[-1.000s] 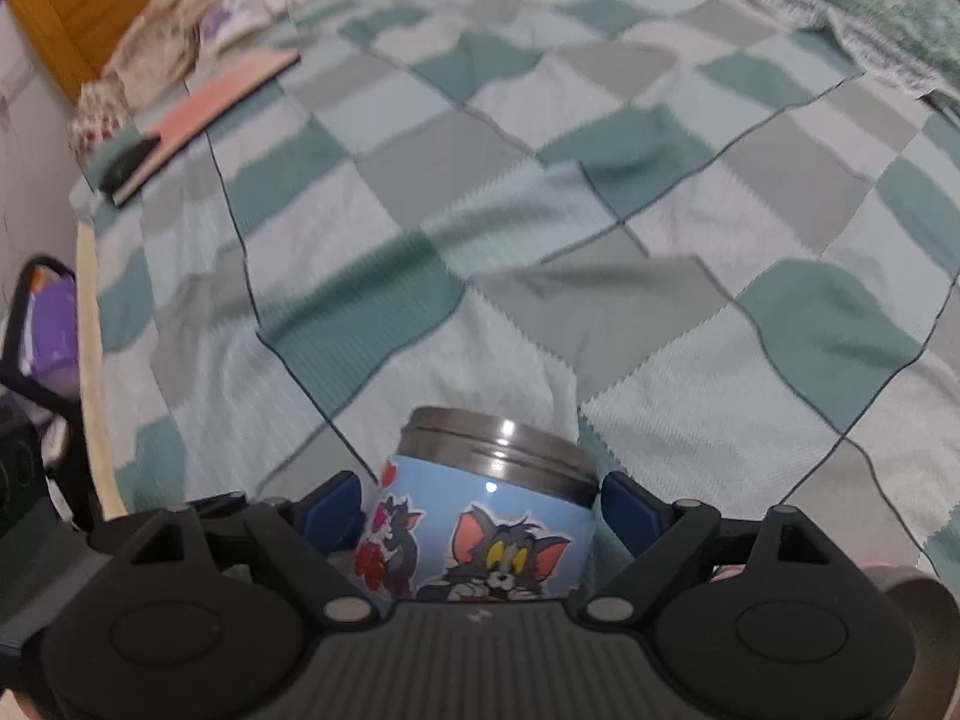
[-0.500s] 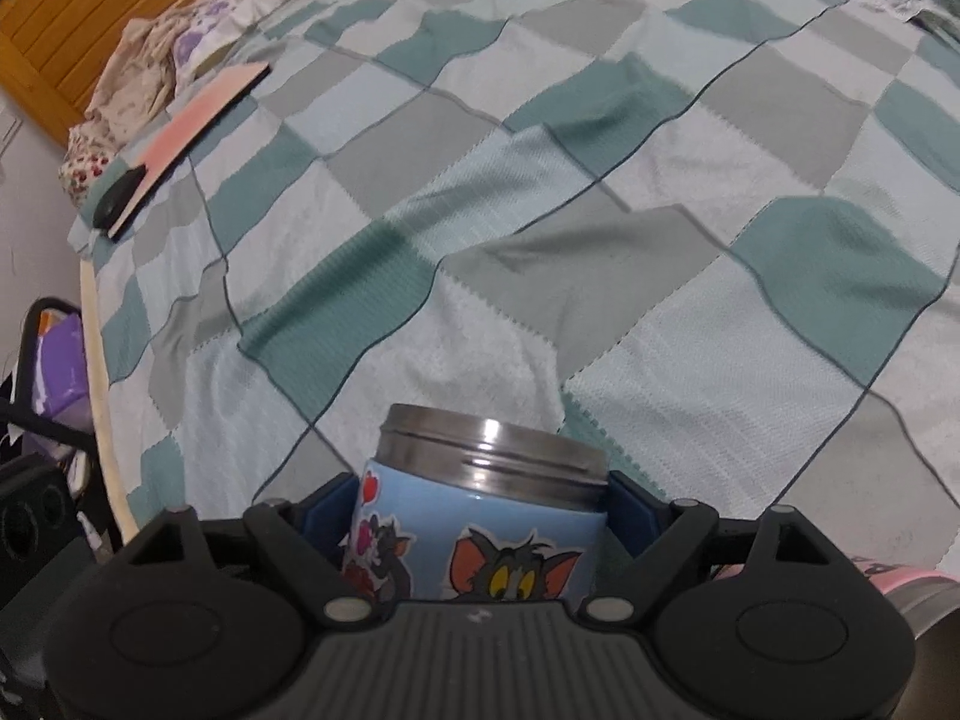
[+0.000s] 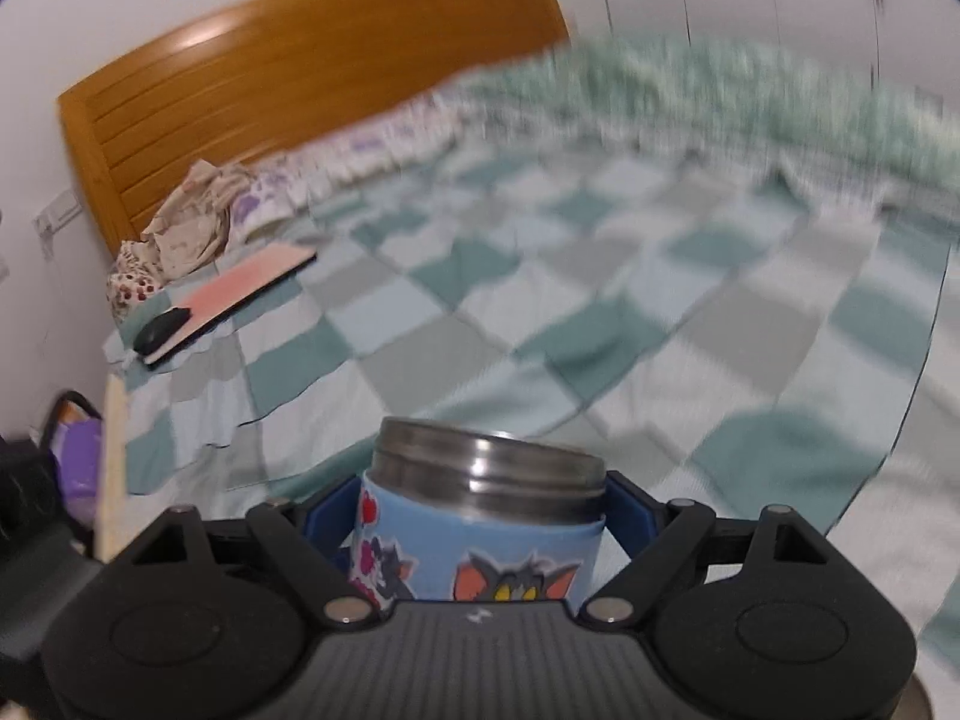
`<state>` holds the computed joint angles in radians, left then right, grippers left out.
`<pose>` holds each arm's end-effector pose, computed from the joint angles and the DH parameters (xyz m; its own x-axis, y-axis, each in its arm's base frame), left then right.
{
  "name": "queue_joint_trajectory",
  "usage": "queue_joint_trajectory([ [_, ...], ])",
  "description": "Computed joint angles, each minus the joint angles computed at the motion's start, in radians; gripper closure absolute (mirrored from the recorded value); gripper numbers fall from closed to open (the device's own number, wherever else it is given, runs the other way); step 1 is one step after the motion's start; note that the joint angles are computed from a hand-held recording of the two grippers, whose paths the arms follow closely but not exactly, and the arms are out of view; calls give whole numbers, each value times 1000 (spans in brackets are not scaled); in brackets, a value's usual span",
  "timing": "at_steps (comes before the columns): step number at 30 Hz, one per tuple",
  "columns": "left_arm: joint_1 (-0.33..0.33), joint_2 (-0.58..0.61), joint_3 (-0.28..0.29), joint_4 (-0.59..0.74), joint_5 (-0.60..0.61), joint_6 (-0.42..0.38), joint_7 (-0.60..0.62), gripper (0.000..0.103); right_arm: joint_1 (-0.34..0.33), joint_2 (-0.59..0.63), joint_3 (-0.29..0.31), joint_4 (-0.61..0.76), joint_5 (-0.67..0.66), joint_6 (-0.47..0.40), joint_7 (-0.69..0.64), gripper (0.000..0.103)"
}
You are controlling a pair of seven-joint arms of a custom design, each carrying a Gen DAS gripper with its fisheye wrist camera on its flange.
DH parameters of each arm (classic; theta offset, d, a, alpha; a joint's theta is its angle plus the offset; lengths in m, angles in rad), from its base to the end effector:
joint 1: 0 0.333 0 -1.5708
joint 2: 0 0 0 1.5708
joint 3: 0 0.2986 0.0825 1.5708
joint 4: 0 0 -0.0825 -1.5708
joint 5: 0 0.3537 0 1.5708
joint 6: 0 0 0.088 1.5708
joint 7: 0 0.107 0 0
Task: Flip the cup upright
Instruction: 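Lift the blue tumbler with the right gripper and rotate it open end up, then lower the upright blue tumbler onto the bedspread and open the right gripper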
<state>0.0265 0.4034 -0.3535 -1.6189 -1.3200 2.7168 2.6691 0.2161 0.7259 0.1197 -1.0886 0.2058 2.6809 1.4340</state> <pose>0.6543 -0.1486 0.4540 -0.4724 -0.7332 0.4892 -0.6317 -0.1054 -0.7680 0.7314 0.2107 0.4951 0.3336 -0.9266 -0.1735 -0.6439 -0.0896 -0.7598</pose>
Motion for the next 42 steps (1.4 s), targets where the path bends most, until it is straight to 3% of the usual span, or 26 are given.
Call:
queue_joint_trajectory([
  [3, -2, 4, -6, -1, -23, 18, 50, 24, 3, -49, 5, -173, -24, 229, -65, 19],
  [5, -5, 4, -10, -5, -32, 24, 71, 24, -47, -59, 76, -230, 2, 323, -128, 19],
  [8, -12, -4, -12, -21, -29, 32, 103, 24, -70, -76, 105, -304, -21, 451, -185, 19],
  [12, -22, -15, -10, -39, -46, 49, 145, 23, -130, -85, 180, -346, -55, 488, -231, 19],
  [15, -26, -37, -8, -69, -64, 58, 172, 23, -139, -106, 187, -409, -61, 556, -215, 19],
  [18, -31, -75, 9, -120, -72, 51, 160, 19, -113, -155, 148, -513, -87, 662, -174, 19],
  [22, -41, -150, 60, -222, 41, 7, -4, 14, 74, -219, -70, -627, -64, 749, -143, 19],
  [24, -48, -178, 74, -260, 68, 26, -22, 9, 96, -236, -93, -663, -79, 747, -123, 19],
  [26, -53, -202, 79, -293, 36, 76, 8, 8, 140, -234, -138, -689, -84, 798, -118, 19],
  [30, -61, -228, 102, -326, 52, 113, -60, 8, 186, -248, -188, -687, -54, 758, -96, 19],
  [37, -81, -279, 118, -364, 36, 148, -46, 8, 339, -282, -357, -717, -5, 685, -93, 17],
  [42, -100, -318, 124, -386, -22, 175, 4, 8, 404, -298, -432, -736, -12, 659, -59, 15],
])
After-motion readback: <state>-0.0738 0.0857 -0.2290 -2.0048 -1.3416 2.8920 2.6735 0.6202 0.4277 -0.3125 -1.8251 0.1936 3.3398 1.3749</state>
